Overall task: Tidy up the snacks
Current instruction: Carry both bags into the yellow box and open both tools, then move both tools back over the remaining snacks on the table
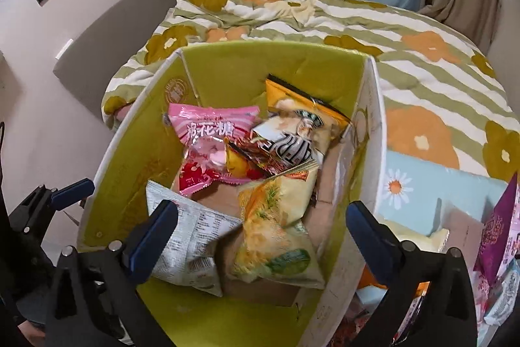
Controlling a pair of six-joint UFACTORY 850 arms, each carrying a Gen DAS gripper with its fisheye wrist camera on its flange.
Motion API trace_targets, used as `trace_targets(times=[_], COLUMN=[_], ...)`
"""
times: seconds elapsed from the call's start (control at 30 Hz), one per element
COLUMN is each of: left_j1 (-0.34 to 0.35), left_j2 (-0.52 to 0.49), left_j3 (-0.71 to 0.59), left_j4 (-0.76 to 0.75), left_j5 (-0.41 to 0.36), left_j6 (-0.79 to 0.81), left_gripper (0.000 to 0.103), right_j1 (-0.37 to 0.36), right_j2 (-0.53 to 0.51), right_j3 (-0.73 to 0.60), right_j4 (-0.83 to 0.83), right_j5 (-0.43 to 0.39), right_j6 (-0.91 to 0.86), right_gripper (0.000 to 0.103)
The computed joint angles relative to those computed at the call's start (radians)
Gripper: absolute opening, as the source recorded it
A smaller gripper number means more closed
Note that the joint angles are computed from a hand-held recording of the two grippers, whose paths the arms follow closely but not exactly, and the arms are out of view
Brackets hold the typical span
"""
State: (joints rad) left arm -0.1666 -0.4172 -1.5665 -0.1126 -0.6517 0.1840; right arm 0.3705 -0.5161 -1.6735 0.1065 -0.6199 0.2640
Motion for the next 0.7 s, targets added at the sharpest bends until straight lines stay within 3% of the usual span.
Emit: trace_targets(times=[0.37,0.7], left_j1=[-0.034,-0.16], left_j2=[0.046,0.126], left_j3=[0.003,0.064], left_j4=[0.056,0.093], left_j5=[0.03,0.063], left_j6=[-0.036,-0.118], left_gripper=[0.103,0.103], right_j1=[-0.011,-0.074], right_j2=[0.076,0.303], right_j3=[0.06,0.281], right_j4=[0.066,0.056], right_j5=[0.026,0.092], right_j6=[-0.036,-0.056], right_gripper=[0.103,0.103])
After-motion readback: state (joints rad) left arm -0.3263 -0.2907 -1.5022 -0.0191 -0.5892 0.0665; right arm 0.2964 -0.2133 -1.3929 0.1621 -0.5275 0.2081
